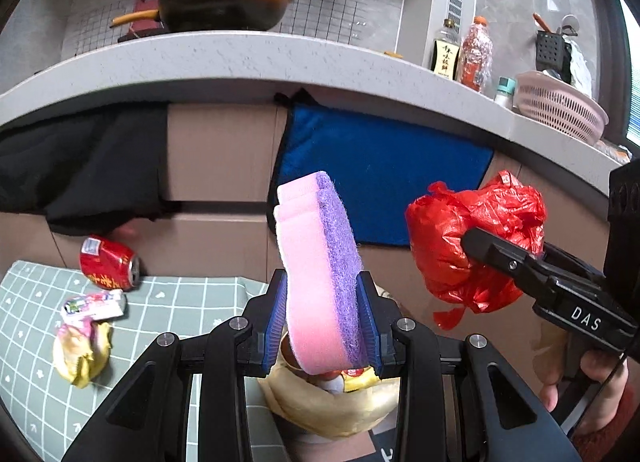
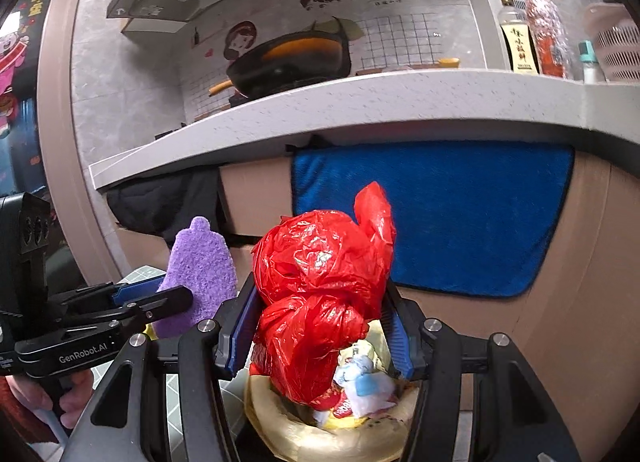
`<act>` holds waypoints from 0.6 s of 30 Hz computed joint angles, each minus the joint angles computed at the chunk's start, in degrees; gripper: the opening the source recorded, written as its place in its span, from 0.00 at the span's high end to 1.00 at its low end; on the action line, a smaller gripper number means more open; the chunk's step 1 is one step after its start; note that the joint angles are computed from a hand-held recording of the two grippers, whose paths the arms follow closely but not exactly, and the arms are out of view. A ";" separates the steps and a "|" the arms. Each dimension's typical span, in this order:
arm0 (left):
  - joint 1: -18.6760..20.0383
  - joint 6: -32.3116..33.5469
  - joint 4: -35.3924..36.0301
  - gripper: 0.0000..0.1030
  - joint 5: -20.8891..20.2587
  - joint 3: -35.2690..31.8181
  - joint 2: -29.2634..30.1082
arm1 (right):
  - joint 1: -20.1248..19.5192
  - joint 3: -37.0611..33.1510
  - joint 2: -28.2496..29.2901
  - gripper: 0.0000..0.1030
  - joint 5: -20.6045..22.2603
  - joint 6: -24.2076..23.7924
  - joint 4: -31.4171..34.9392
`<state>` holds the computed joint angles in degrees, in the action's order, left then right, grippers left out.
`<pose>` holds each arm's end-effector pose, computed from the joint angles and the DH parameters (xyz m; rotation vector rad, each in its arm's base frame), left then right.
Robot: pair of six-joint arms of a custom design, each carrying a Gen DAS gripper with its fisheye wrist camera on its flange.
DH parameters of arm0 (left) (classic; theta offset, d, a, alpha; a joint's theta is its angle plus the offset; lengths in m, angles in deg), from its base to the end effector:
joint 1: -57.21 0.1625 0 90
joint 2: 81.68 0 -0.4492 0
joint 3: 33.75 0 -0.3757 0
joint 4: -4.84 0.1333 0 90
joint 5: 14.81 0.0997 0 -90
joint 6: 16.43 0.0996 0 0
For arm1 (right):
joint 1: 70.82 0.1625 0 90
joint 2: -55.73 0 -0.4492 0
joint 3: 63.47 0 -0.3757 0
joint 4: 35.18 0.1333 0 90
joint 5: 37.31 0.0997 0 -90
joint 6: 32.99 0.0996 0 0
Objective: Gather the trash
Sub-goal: 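Carry the sponge and red bag over the bin and open both tools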
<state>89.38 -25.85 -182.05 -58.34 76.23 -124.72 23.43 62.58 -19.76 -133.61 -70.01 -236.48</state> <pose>-0.3952 -0.4913 0.1137 0.7633 2.3983 -1.1514 0.1581 -0.4759 0.3458 0.7811 -2.2960 1.3251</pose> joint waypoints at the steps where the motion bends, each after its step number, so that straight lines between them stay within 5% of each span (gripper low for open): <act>1: 0.27 -0.47 0.43 0.66 -0.33 -0.42 0.27 | -0.21 -0.06 0.13 0.48 -0.11 0.06 0.06; 18: 7.17 -4.50 6.85 0.66 -9.65 -5.52 3.97 | -3.48 -3.83 4.80 0.48 -1.66 0.29 2.31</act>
<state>96.55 -30.36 -175.21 -68.00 70.71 -120.75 19.95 58.75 -14.97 -135.27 -69.73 -234.17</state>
